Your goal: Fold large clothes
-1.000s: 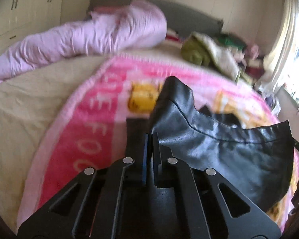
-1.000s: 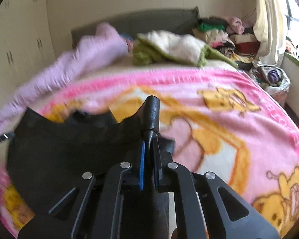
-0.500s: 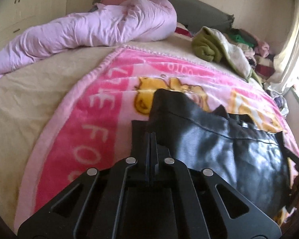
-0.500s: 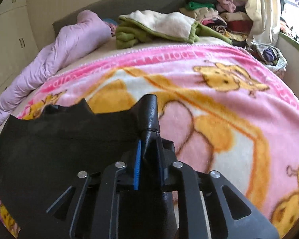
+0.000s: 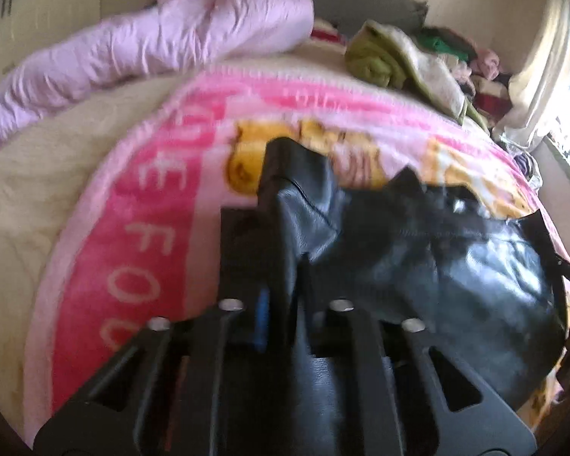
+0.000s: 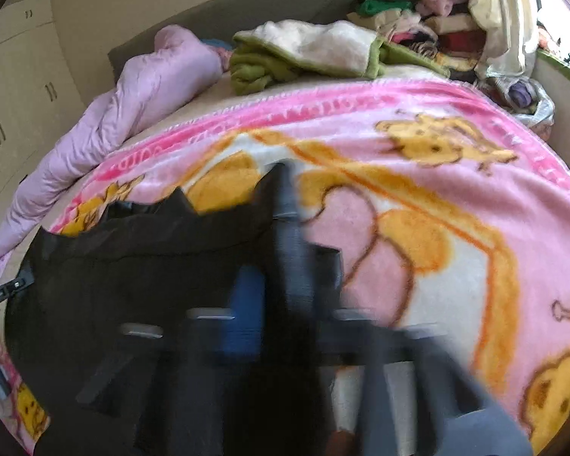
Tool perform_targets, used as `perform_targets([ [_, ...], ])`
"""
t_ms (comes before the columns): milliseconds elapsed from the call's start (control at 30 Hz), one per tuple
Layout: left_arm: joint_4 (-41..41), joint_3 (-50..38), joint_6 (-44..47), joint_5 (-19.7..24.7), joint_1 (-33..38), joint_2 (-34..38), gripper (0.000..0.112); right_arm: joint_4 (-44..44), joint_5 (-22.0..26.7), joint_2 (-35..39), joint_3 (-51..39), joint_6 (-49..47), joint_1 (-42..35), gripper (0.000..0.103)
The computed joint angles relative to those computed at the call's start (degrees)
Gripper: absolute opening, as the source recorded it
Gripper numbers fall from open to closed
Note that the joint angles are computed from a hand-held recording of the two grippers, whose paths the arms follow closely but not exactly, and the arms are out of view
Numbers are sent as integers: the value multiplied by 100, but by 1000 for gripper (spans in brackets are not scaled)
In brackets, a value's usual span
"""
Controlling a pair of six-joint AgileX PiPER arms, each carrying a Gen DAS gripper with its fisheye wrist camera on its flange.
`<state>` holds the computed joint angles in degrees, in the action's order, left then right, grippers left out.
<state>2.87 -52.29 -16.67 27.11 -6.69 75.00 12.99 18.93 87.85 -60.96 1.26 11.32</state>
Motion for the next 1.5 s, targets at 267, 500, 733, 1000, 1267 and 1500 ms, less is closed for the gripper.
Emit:
perform_targets([
  [267,523,0,-453,-248,-5,516,7,-1070,80,511,-210,985,80,16],
  [500,775,59,-648,-236,-80,496,14,-1821,327,711,-329,1704,209,21],
  [733,979,36,-788,-41,-62,403,34,-1842,411,583,-239,1840,211,29],
  [1000,714,59,-489,112,-30,247,54,-260,482,108,185,704,-153,60],
  [1267,545,186,-290,266,-30,-139,72,1580,637,-724,987,-933,-573,90],
  [1500,484,243,-338,466,-43,-508,92,2092,865,-1529,1538,-1414,-766,95],
])
